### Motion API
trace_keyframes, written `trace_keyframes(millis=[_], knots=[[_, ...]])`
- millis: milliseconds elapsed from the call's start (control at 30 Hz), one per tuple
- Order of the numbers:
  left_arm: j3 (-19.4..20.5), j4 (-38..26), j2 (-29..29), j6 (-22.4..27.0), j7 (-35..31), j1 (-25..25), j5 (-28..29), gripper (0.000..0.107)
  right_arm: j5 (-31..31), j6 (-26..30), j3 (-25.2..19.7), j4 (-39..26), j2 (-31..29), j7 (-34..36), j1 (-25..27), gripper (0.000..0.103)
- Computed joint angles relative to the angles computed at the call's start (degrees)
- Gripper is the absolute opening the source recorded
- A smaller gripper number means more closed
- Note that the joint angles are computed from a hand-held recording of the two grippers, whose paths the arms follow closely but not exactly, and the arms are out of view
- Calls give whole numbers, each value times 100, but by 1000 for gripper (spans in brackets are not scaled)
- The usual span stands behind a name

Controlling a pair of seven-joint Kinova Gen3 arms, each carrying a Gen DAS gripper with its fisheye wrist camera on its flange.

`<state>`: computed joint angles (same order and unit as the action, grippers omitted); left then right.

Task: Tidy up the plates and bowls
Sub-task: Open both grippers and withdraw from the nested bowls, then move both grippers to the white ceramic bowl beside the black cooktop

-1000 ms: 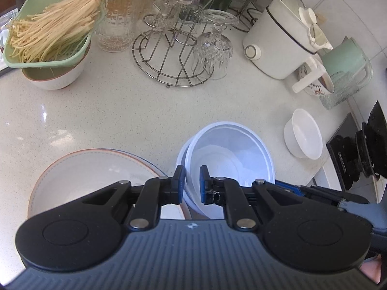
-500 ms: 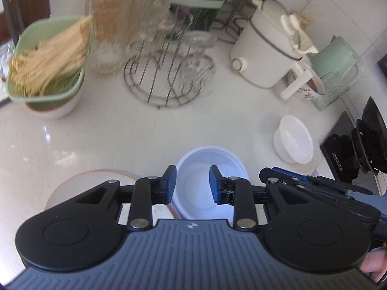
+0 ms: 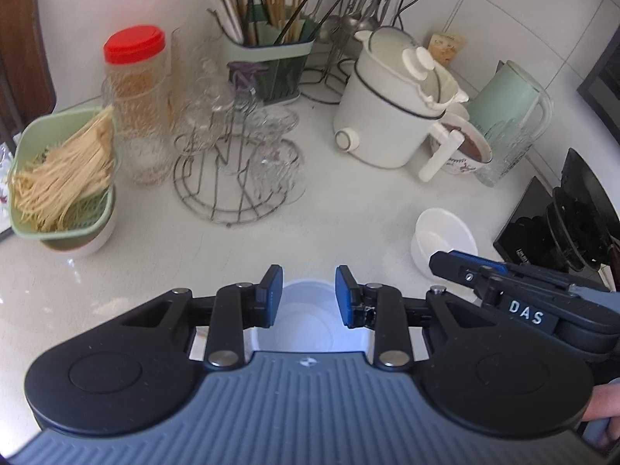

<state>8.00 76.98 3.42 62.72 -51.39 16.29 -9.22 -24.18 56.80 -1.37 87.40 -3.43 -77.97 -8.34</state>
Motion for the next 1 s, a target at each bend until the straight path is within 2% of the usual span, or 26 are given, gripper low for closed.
trace_keyframes(millis=[400,700,933,1000], knots=[[-35,-679,569,-2,-542,103,293,34,32,-167,136,-18,45,-21,218,20],[-140,-1136,1006,95,-744,256,321,34,354,-231,150,-56,171,-301,371,20],[-146,-1530,1445,113,-1007,289,554,34,711,-258,172,-76,301,-522,491,20],[-131,-1590,1579,11,-1137,258,706,40,899,-268,171,-86,338,-661,519,20]])
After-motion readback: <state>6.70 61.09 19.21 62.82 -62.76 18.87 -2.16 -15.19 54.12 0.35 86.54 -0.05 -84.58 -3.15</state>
